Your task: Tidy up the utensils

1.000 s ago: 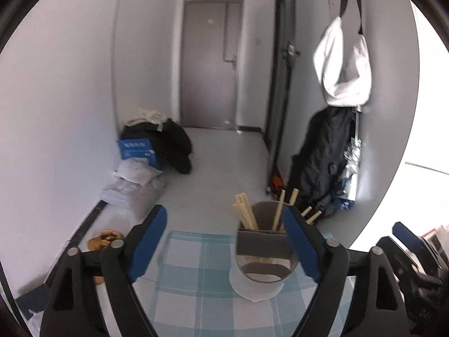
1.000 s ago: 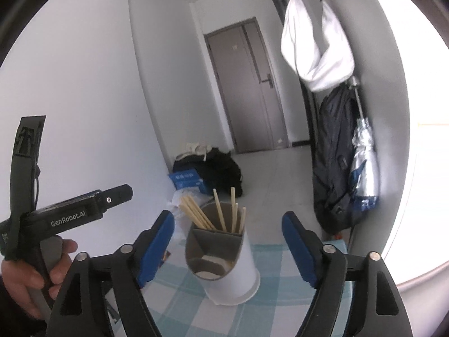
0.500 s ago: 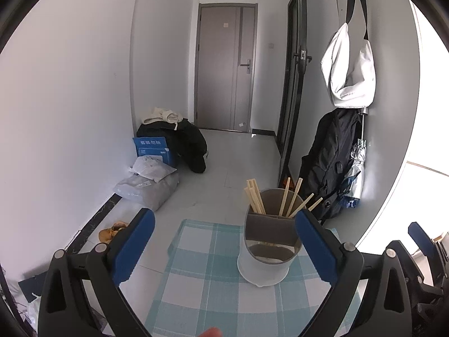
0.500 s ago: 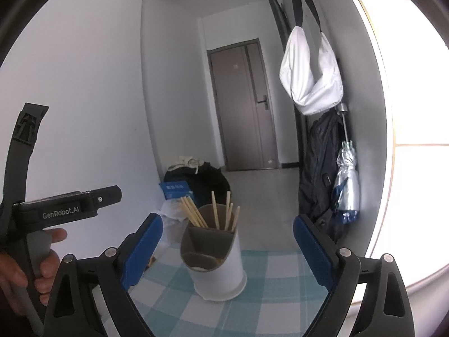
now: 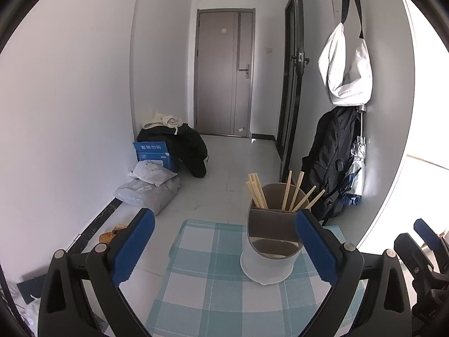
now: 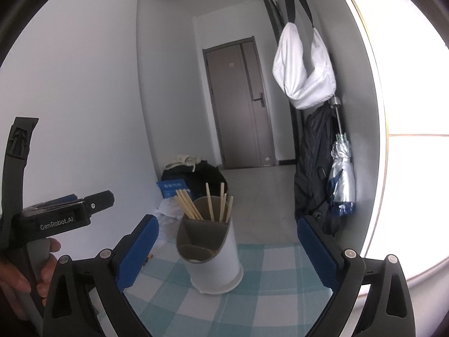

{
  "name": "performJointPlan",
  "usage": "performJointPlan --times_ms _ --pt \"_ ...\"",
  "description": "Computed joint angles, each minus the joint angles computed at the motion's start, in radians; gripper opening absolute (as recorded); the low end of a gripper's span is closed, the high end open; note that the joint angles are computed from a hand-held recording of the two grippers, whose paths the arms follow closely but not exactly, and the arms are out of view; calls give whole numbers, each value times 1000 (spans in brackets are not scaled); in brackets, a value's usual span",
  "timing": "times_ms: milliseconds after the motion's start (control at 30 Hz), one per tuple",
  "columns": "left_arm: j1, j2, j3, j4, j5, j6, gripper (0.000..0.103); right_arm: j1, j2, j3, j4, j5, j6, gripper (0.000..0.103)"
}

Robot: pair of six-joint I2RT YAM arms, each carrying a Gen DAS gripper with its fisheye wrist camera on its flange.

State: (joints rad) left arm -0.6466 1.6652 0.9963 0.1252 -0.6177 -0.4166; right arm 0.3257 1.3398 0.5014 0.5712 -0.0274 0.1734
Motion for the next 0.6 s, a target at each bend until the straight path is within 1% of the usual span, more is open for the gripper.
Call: performJointPlan --times_ms 267,600 --pt "-7 16 -15 38 -7 20 98 7 4 -8 13 12 -10 100" --pt "-4 10 -15 20 11 14 98 12 -7 -15 7 19 -9 100"
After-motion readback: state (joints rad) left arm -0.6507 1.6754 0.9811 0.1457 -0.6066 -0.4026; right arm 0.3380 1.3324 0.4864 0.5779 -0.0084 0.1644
